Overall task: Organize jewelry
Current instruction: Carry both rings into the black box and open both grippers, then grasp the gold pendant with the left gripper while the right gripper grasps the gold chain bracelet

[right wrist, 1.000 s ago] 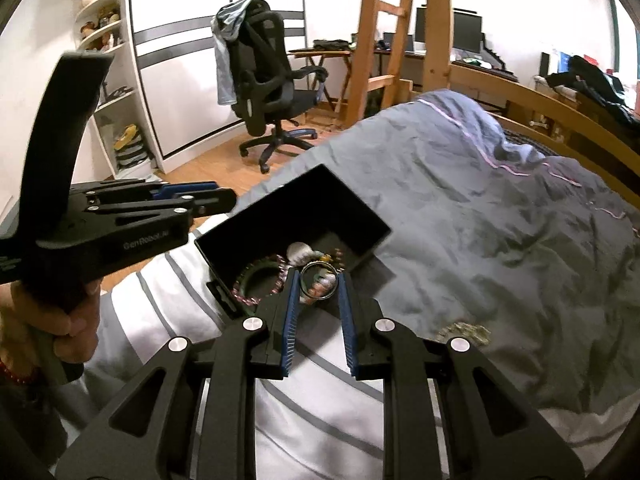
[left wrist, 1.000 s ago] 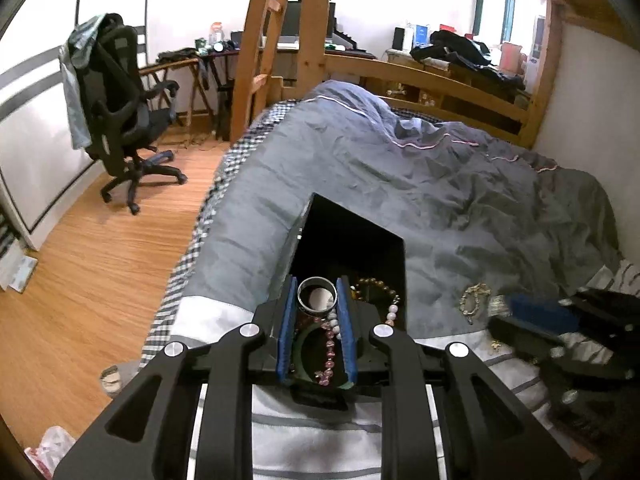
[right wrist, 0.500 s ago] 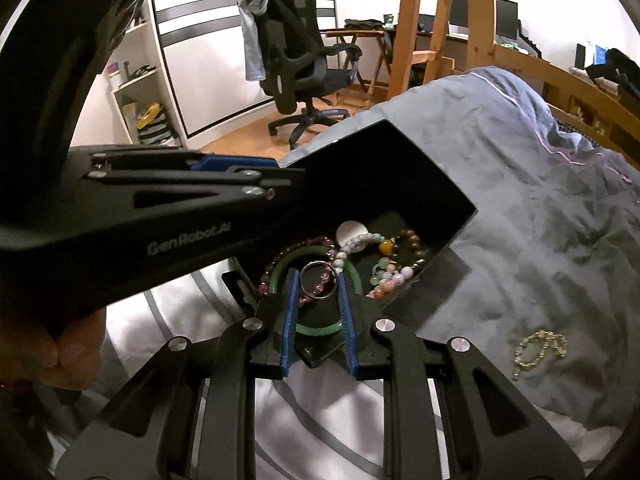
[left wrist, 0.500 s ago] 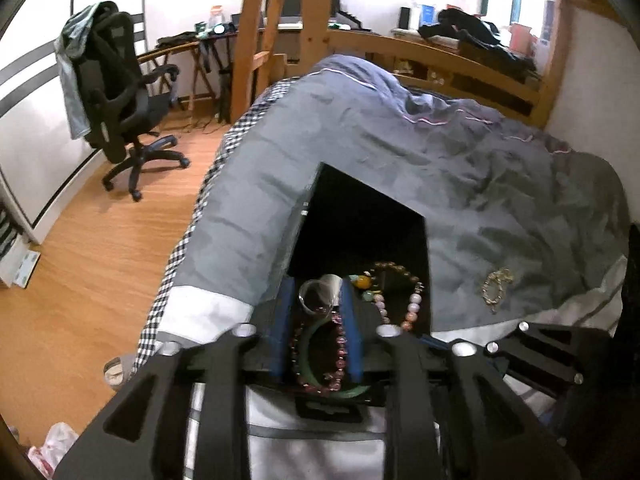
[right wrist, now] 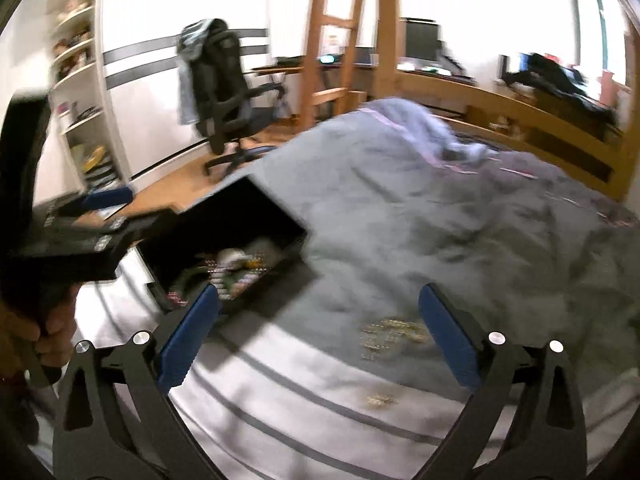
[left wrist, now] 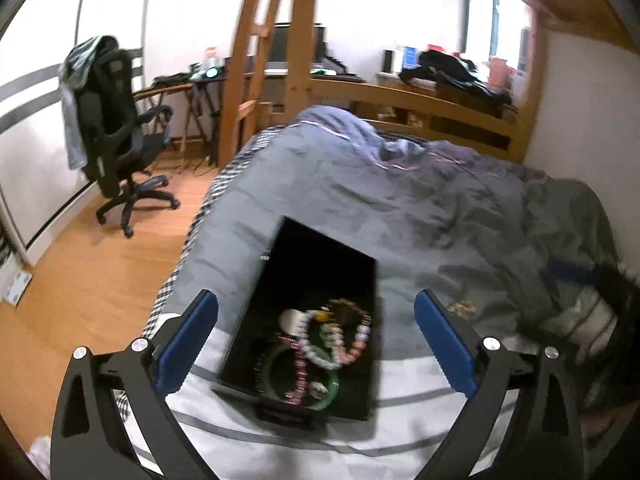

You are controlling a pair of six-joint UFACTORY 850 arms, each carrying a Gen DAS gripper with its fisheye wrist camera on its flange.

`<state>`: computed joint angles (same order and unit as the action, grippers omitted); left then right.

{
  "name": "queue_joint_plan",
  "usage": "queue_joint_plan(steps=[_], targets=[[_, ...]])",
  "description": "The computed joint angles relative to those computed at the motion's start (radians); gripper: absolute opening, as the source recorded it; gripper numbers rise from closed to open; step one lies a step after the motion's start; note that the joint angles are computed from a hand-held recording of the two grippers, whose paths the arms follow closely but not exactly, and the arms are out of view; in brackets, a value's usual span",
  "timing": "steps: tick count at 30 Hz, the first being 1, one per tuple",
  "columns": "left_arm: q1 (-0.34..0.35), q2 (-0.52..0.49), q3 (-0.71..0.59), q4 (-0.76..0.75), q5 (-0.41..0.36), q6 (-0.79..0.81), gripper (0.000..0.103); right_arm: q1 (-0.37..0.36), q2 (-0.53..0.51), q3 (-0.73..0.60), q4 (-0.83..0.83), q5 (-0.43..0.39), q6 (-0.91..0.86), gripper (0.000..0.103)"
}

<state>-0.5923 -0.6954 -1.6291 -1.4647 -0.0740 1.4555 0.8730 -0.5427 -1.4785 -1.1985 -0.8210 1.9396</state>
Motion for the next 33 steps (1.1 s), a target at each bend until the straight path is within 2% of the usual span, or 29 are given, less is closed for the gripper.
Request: queue_joint_plan(steps=[5, 7, 11, 13, 16, 19, 20, 22, 23, 25, 27, 31, 33], targets=[[-0.050, 0.002, 0.021, 0.016, -0.024, 0.014, 0.097, -0.009, 0.109, 0.116, 0.039, -0.057, 0.050, 0.099], [-0.069, 0.002, 0.032, -0.046, -0.036, 0.078, 0.097, -0.006, 0.138, 0.146, 0.059, -0.079, 0.061, 0.099], [-0.102, -0.014, 0.043, -0.089, -0.087, 0.108, 0.097, -0.008, 0.168, 0.192, 0.068, -0.072, 0.071, 0.099], [-0.120, -0.038, 0.033, -0.028, -0.119, 0.043, 0.097, -0.013, 0.178, 0.216, 0.066, -0.058, 0.080, 0.099], [-0.149, -0.092, -0.016, 0.221, -0.142, -0.175, 0.097, -0.025, 0.186, 0.244, 0.047, -0.021, 0.106, 0.099], [-0.164, -0.125, -0.043, 0.289, -0.151, -0.211, 0.097, -0.045, 0.192, 0.283, -0.002, 0.031, 0.160, 0.098], [-0.166, -0.137, -0.056, 0.320, -0.159, -0.236, 0.097, -0.052, 0.192, 0.293, -0.018, 0.048, 0.175, 0.096], [-0.165, -0.165, -0.085, 0.324, -0.189, -0.238, 0.096, -0.075, 0.188, 0.315, -0.049, 0.108, 0.198, 0.074], [-0.163, -0.177, -0.097, 0.335, -0.200, -0.252, 0.096, -0.086, 0.183, 0.319, -0.056, 0.138, 0.201, 0.071], [-0.160, -0.215, -0.149, 0.424, -0.237, -0.349, 0.087, -0.105, 0.172, 0.331, -0.087, 0.182, 0.226, 0.059], [-0.162, -0.260, -0.211, 0.537, -0.275, -0.474, 0.071, -0.134, 0.155, 0.341, -0.140, 0.255, 0.260, 0.055], [-0.169, -0.316, -0.285, 0.656, -0.323, -0.576, 0.061, -0.179, 0.113, 0.335, -0.281, 0.362, 0.351, 0.054], [-0.175, -0.326, -0.299, 0.700, -0.332, -0.603, 0.044, -0.201, 0.079, 0.314, -0.327, 0.422, 0.377, 0.054]])
